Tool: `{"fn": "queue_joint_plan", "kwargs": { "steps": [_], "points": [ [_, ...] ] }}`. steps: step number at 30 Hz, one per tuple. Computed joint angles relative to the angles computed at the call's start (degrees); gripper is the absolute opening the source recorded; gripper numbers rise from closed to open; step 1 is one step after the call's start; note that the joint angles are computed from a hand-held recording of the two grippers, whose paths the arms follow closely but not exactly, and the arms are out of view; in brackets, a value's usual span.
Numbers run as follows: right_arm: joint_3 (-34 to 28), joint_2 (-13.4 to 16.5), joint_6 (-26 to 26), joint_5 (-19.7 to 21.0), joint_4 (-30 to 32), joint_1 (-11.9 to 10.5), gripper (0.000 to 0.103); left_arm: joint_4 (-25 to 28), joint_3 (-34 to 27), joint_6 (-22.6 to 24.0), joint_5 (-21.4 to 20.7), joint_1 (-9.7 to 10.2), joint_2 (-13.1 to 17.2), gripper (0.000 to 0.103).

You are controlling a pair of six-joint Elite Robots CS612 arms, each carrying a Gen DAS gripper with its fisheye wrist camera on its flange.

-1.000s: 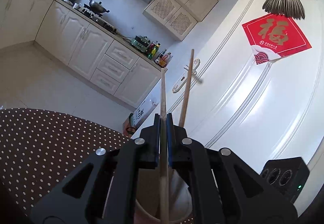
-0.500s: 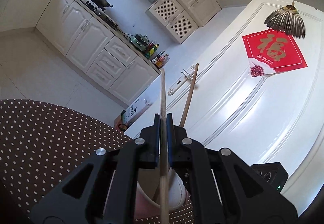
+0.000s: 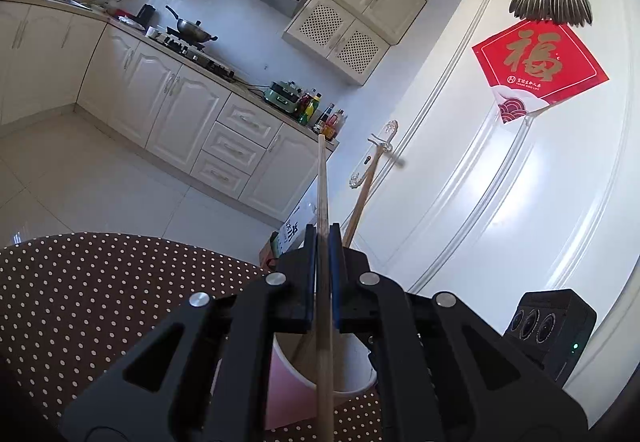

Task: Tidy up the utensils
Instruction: 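Lower the left gripper's chopstick into the pink cup while the right gripper inserts its chopstick, then open the right gripper to release its chopstick in the cup while the left gripper opens too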

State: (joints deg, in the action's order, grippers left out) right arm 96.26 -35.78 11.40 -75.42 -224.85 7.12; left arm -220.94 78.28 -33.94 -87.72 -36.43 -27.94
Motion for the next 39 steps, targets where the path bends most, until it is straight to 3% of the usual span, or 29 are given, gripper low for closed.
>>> {"fn": "queue_joint_plan", "kwargs": {
  "steps": [2, 3, 9, 12, 16, 18, 21, 23, 27, 36, 39],
  "points": [
    [0.26, -0.19, -0.23, -0.55, -0.27, 0.17, 0.044, 0.05, 0.03, 0.26, 0.33, -0.05, -0.04, 0.007],
    [0.42, -0.28, -0.50, -1.24, -0.46, 0.30, 0.048, 0.00, 0.15, 0.45, 0.55, -0.07, -0.07, 0.007],
    [1.28, -0.65, 0.91, -1.51, -2.30, -0.03, 0.049, -1.03, 0.61, 0.55, -0.18, 0.10, -0.19, 0.007],
    [1.69, -1.26, 2.28, 0.57, -3.29, -0.68, 0.049, -1.58, 0.81, 1.11, -0.65, 0.10, -0.23, 0.007],
    [1.48, -2.38, 4.27, 8.26, -2.03, -1.97, 0.049, -1.82, 1.11, 2.60, -1.41, -0.01, -0.36, 0.007],
    [0.63, -2.71, 6.52, 12.20, 0.14, -2.68, 0.048, -1.78, 1.43, 4.18, -1.28, -0.21, -0.52, 0.007],
    [-1.21, -2.72, 12.30, 16.72, 4.26, -3.51, 0.038, -1.96, 2.06, 5.77, -1.38, -0.49, -0.80, 0.007],
    [-2.50, -2.44, 14.92, 19.87, 6.94, -3.99, 0.020, -2.14, 2.50, 7.40, -1.78, -0.66, -1.05, 0.007],
    [-3.50, -1.97, 17.51, 23.82, 7.51, -4.37, 0.009, -1.33, 3.36, 10.54, -0.65, -1.04, -1.62, 0.007],
    [-3.84, -2.02, 21.05, 27.75, 9.84, -4.90, 0.007, 0.59, 3.77, 13.97, 2.27, -1.42, -2.06, 0.007],
    [-3.48, -2.75, 18.88, 25.95, 12.50, -4.66, 0.010, 1.44, 3.68, 13.38, 0.94, -1.05, -2.05, 0.007]
  ]
}}
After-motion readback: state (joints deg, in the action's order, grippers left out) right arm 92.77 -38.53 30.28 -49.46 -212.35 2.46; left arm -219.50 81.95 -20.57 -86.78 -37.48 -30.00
